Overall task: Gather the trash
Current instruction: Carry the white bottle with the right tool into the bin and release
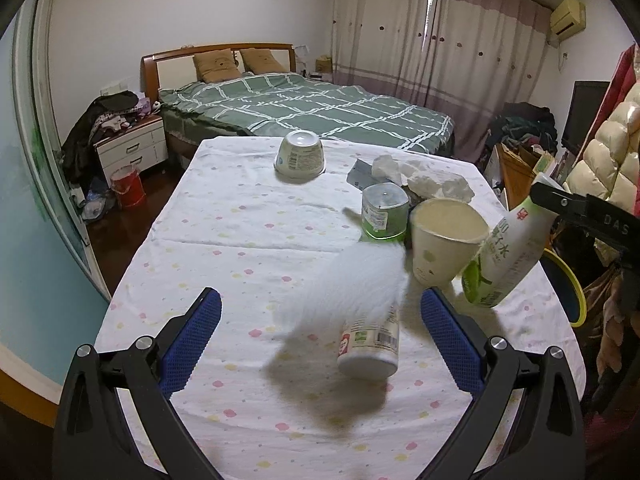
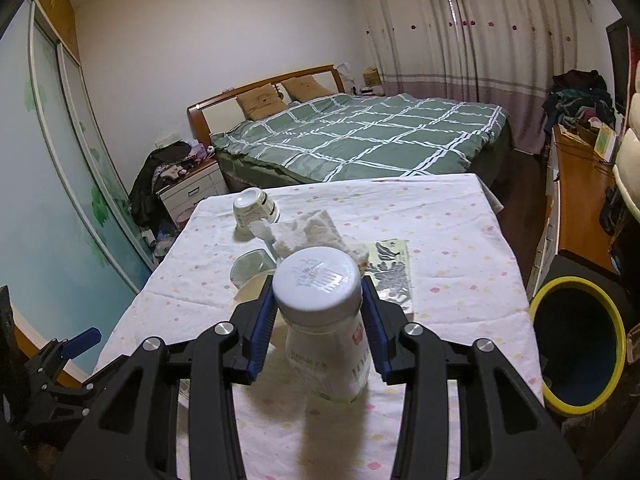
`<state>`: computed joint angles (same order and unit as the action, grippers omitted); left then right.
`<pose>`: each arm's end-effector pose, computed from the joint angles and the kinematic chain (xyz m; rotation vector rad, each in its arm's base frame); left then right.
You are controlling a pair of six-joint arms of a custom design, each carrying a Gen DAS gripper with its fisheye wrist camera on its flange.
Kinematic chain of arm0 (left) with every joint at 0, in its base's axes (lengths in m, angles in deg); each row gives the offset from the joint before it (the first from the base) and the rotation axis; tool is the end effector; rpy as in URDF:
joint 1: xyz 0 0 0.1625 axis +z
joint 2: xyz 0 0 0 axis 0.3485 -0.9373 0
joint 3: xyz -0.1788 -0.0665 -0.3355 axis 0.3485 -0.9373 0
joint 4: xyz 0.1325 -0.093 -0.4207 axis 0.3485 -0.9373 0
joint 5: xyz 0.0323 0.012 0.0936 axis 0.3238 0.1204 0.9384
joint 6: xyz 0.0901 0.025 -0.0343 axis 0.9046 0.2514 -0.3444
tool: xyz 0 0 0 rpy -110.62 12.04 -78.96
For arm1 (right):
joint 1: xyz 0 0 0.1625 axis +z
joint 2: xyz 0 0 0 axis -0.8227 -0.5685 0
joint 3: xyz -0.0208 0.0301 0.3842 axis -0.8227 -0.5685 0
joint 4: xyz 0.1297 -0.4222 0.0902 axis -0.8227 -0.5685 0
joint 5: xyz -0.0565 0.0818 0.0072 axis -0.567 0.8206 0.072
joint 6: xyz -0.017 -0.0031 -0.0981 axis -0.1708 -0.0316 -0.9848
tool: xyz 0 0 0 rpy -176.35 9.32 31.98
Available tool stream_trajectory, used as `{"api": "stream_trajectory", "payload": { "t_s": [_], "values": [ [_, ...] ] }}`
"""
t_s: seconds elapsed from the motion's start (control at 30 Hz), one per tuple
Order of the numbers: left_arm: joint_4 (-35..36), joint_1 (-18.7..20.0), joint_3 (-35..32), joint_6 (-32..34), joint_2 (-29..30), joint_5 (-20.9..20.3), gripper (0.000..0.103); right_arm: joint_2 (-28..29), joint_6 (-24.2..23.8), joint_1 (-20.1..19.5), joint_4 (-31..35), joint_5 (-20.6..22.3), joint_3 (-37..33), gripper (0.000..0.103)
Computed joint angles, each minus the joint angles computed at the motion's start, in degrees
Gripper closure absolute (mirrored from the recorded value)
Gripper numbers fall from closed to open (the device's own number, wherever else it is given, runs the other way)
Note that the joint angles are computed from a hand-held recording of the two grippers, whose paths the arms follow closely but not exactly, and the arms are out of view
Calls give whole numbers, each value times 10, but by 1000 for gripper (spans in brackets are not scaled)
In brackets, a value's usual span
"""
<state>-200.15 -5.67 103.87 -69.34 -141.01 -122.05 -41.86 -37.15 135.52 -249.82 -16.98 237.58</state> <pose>-0.2632 -0.2897 0.0729 0.5528 2.3243 -0.9771 0.0687 -0.3043 0.3050 0.4080 -2.3568 1.1744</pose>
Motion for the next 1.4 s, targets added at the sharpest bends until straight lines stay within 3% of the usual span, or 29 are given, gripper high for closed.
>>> {"api": "stream_trajectory", "payload": {
  "t_s": [0.37,0.63,0.83,1.03,1.4],
  "values": [
    [-31,-13,-11,28,28,2,5,-131,-6,-79,69,60,3,63],
    [-54,-14,-32,51,64,-4,5,-203,-8,-216,89,132,-18,63],
    [-71,-17,-54,72,103,-13,5,-187,-8,-332,62,175,-41,63],
    [-86,-13,-83,97,144,-22,5,-127,-13,-427,23,215,-64,63],
    [-121,6,-141,152,228,-50,5,-25,-3,-491,-22,226,-97,62]
  ]
}}
